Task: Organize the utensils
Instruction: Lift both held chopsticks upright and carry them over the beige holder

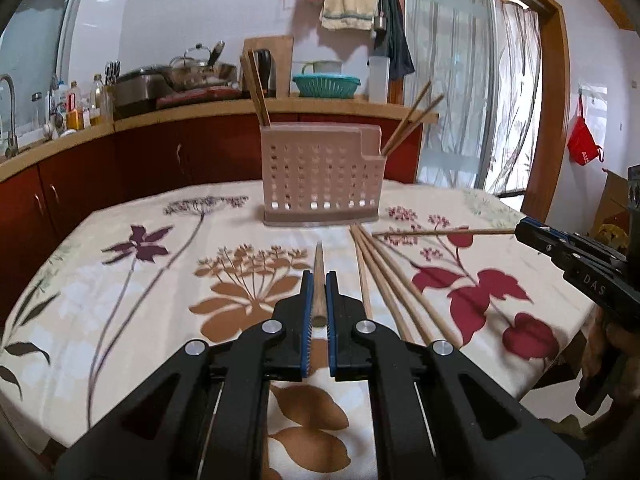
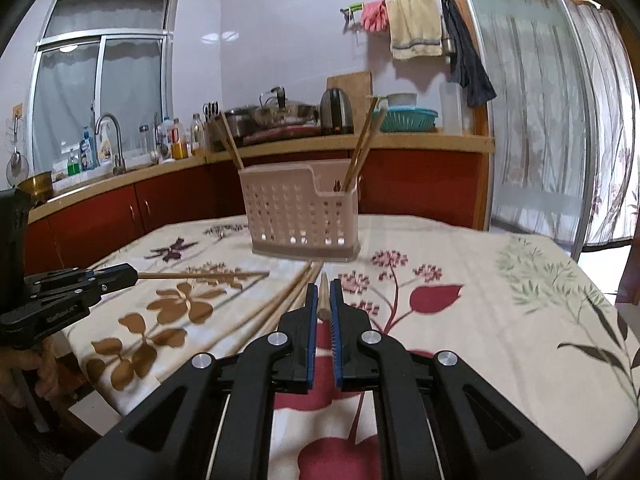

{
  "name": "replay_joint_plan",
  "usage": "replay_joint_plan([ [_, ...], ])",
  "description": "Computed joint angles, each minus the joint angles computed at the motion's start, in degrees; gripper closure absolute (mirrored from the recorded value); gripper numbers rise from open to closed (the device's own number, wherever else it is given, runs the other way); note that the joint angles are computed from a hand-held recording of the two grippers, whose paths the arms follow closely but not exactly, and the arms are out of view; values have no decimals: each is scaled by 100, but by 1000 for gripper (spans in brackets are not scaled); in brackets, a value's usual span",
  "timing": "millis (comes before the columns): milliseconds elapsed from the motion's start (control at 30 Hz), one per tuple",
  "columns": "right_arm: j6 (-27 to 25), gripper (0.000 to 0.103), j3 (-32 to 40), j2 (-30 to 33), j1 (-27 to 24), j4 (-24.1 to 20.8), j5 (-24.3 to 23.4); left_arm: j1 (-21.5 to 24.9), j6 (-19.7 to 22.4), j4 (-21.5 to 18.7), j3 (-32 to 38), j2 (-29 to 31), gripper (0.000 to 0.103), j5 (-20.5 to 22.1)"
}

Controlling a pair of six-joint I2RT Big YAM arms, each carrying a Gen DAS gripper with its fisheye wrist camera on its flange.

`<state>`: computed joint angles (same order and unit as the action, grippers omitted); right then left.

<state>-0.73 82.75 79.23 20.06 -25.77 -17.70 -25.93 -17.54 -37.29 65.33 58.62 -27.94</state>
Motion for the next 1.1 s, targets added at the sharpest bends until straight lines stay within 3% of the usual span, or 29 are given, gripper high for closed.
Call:
replay_joint_plan([
  [467, 214, 96, 422, -89, -44, 35, -40, 77, 137, -187, 516, -184, 96, -204],
  [1100, 245, 96, 1635, 681, -37, -575, -153, 734, 377, -358, 1282, 334, 96, 612],
])
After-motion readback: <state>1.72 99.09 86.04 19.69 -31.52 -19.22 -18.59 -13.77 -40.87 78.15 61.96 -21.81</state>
